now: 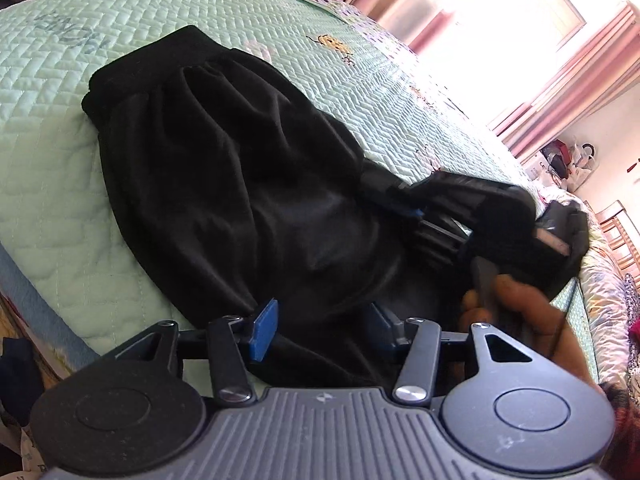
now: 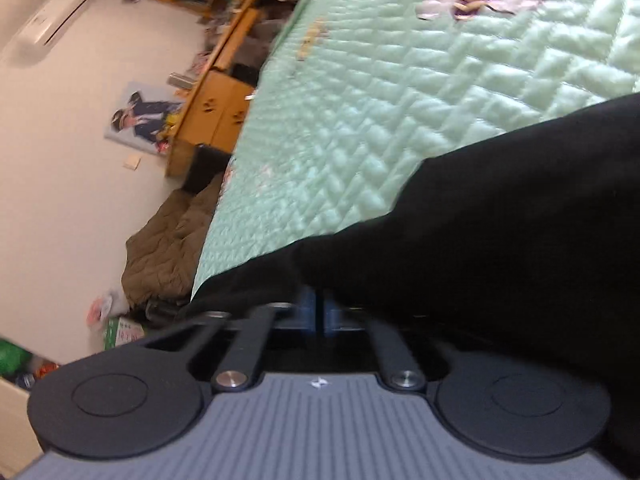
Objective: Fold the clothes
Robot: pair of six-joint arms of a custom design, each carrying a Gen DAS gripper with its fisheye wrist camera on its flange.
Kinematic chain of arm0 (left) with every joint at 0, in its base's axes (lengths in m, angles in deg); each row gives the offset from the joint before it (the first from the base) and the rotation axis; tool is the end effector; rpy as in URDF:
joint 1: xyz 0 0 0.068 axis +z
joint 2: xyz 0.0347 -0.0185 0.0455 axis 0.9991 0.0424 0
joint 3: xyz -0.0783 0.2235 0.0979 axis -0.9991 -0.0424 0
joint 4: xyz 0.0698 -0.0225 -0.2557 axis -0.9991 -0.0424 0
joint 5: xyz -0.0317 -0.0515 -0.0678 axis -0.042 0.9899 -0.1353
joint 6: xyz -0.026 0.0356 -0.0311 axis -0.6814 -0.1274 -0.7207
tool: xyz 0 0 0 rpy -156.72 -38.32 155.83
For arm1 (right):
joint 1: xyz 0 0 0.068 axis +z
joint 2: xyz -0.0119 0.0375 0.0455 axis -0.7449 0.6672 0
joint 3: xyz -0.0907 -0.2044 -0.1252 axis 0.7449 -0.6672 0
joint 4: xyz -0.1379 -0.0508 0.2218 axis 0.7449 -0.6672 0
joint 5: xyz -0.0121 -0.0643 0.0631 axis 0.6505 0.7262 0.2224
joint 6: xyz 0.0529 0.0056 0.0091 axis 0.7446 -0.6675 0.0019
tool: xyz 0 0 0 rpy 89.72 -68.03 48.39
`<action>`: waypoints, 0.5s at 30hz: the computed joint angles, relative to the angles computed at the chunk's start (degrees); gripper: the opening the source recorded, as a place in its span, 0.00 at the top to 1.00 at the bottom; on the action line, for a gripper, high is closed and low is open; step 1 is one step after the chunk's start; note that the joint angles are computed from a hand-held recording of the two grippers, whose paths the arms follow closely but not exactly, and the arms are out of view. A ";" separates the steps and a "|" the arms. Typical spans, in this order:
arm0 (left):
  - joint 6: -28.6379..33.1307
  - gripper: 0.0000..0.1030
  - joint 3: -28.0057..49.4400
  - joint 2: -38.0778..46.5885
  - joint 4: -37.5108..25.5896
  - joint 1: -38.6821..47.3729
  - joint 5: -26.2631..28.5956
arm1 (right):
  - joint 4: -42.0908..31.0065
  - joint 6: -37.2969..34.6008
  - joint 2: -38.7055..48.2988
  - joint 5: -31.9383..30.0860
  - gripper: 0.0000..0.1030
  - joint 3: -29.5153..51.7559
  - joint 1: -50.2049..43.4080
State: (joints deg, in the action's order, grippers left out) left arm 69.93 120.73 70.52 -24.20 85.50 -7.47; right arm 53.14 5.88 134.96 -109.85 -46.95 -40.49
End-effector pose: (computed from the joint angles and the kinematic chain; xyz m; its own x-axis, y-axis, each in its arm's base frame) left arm 0.3056 -0.0319 0.1302 -0.8572 -0.0362 -0.5138 0.2848 0.7979 -0.5313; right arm 0.2965 0.0522 0.0796 -0.5856 0.7512 -0.3047 0.1714 0.4820 0.8592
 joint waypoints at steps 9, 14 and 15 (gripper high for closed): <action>-2.75 0.41 0.00 2.11 1.79 2.13 4.60 | 9.39 -1.26 -6.02 -5.61 0.62 -11.66 1.91; -5.87 0.40 0.30 4.10 3.10 3.95 8.32 | 7.66 -2.58 -11.07 -5.54 0.62 -18.62 3.85; -6.41 0.40 0.22 4.41 3.43 4.56 9.45 | 7.44 -2.12 -13.08 -4.69 0.62 -20.13 4.16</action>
